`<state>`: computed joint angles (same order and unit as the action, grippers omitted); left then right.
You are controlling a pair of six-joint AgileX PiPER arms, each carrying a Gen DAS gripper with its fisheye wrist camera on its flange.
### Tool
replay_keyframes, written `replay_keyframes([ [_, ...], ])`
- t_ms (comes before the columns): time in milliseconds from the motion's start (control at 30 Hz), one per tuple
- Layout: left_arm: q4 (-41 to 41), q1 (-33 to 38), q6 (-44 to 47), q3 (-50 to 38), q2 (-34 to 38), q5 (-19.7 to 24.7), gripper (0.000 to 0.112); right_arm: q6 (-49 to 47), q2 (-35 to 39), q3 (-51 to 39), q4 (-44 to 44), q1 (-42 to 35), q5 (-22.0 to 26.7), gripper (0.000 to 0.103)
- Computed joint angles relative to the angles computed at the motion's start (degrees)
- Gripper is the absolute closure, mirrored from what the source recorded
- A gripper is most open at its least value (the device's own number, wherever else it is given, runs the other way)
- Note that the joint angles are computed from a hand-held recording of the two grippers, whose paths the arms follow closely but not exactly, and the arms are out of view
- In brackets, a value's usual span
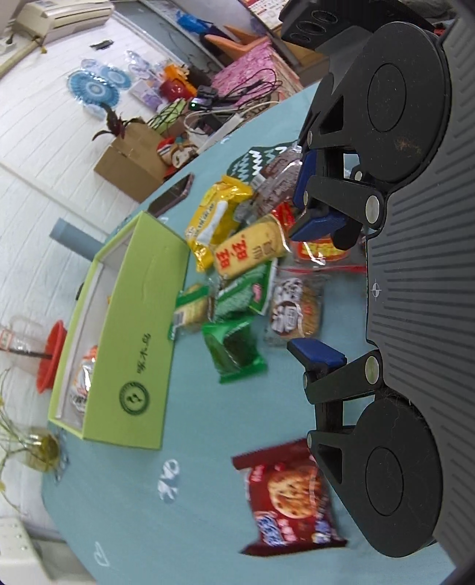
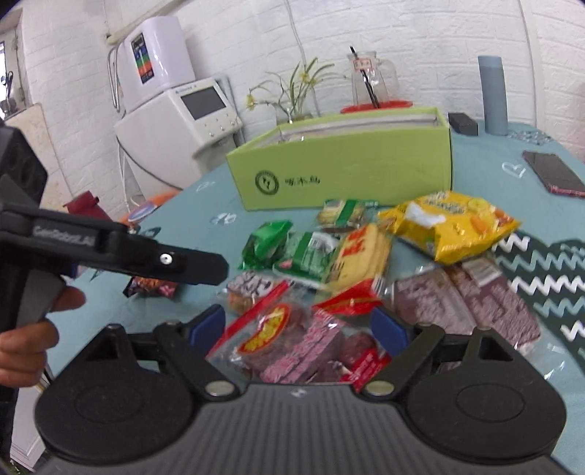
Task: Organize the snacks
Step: 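Return the left gripper to the remaining snack pile, then grasp the clear bag with red label using the left gripper and lift, then carry the clear bag into the green box and open the left gripper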
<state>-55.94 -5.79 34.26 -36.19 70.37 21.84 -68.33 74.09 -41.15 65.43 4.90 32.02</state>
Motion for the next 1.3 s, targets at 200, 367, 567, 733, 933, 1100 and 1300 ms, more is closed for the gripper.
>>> replay_keyframes([
  [200, -2.9, -0.2, 2.9, 4.0, -2.9, 0.6, 0.069, 9.4, -11.2, 6.9, -5.4, 5.0, -2.4, 0.010],
  [367, 3.8, -7.2, -6.2, 3.8, -2.3, -3.0, 0.055, 16.6, -12.9, 8.3, -11.5, 9.1, -9.0, 0.011],
  [567, 8.9, -13.1, -13.8, 1.9, 2.4, -6.1, 0.056, 15.9, -11.6, 8.7, -11.9, 9.0, -10.3, 0.017],
  [733, 2.0, -12.7, -7.9, 0.6, 5.6, -5.9, 0.064, 12.2, -7.5, 7.0, -8.6, 9.2, -10.3, 0.024],
  [933, 1.2, -12.0, -5.7, 0.2, 6.2, -4.5, 0.090, 11.5, -8.0, 8.7, -8.4, 11.8, -13.7, 0.035],
  [1100, 9.9, -12.4, -15.1, -1.2, 1.2, -2.1, 0.091, 16.7, -12.1, 7.0, -13.5, 11.5, -11.5, 0.035],
  [1300, 20.7, -8.8, -20.4, -18.7, 6.4, 1.7, 0.091, 3.1, -2.4, -8.4, -3.8, 8.3, -11.0, 0.035],
])
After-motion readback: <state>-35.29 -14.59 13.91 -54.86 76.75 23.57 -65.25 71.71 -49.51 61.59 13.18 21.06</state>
